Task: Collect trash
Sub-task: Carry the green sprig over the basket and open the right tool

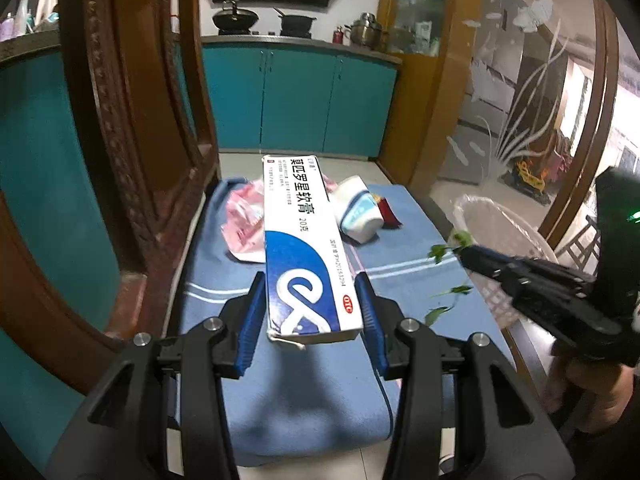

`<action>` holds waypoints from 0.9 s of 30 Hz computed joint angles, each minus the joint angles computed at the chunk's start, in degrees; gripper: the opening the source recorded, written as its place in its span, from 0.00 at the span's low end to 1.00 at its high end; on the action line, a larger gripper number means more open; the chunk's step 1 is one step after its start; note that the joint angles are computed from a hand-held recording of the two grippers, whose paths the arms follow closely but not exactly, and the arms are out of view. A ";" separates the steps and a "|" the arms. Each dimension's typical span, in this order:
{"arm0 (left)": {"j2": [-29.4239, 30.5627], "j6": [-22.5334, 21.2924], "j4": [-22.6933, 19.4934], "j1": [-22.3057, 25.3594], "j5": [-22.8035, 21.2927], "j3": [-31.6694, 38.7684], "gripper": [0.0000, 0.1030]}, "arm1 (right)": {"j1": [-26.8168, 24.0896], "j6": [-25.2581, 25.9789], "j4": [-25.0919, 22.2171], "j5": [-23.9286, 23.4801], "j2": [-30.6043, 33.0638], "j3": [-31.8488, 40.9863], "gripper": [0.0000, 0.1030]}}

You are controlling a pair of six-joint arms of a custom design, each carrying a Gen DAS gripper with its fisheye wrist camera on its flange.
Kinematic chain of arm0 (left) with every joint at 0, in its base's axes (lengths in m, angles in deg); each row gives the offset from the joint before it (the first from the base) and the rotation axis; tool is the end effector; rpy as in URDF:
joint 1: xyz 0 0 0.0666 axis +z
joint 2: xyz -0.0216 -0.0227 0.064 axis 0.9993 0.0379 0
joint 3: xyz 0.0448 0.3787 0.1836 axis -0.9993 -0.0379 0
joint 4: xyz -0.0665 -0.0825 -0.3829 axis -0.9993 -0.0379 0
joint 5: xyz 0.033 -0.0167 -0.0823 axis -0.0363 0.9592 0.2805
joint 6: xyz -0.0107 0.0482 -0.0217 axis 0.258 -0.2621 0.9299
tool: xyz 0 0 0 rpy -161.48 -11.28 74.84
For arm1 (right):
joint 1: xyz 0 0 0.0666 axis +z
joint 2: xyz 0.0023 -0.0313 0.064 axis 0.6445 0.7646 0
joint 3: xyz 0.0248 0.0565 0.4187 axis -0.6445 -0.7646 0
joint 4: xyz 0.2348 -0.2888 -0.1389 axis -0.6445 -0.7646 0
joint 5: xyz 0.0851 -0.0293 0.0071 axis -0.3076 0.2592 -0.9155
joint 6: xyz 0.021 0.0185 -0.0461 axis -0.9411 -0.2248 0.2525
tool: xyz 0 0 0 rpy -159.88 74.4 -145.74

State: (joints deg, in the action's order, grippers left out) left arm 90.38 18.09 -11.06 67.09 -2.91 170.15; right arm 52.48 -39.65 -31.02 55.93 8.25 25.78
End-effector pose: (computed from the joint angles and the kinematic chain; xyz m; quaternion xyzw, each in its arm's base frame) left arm 0.6380 -0.2497 0.4502 0.1999 0.8711 -0.1691 0.4154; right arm 0.5304 0.1128 0.4588 0.0415 0.8942 0.0696 0.4403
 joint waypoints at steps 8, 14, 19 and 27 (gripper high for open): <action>1.32 -0.76 -1.21 -1.62 -0.75 0.62 0.44 | -1.88 0.38 -0.08 1.45 -1.26 -0.92 0.05; 3.13 0.41 -2.64 -2.36 -1.18 2.10 0.43 | -1.86 1.60 -0.80 1.50 -1.75 -1.53 0.05; 3.94 0.53 -2.98 -2.87 -2.07 2.79 0.43 | -2.05 1.56 -1.20 0.64 -2.13 -1.73 0.05; 4.06 0.82 -2.44 -2.55 -2.32 2.34 0.41 | -1.95 1.21 -0.78 0.04 -2.23 -1.80 0.05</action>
State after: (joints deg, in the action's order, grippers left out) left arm 94.44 18.91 -13.49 64.54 -5.23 172.50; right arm 50.53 -38.44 -31.80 55.97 6.02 23.98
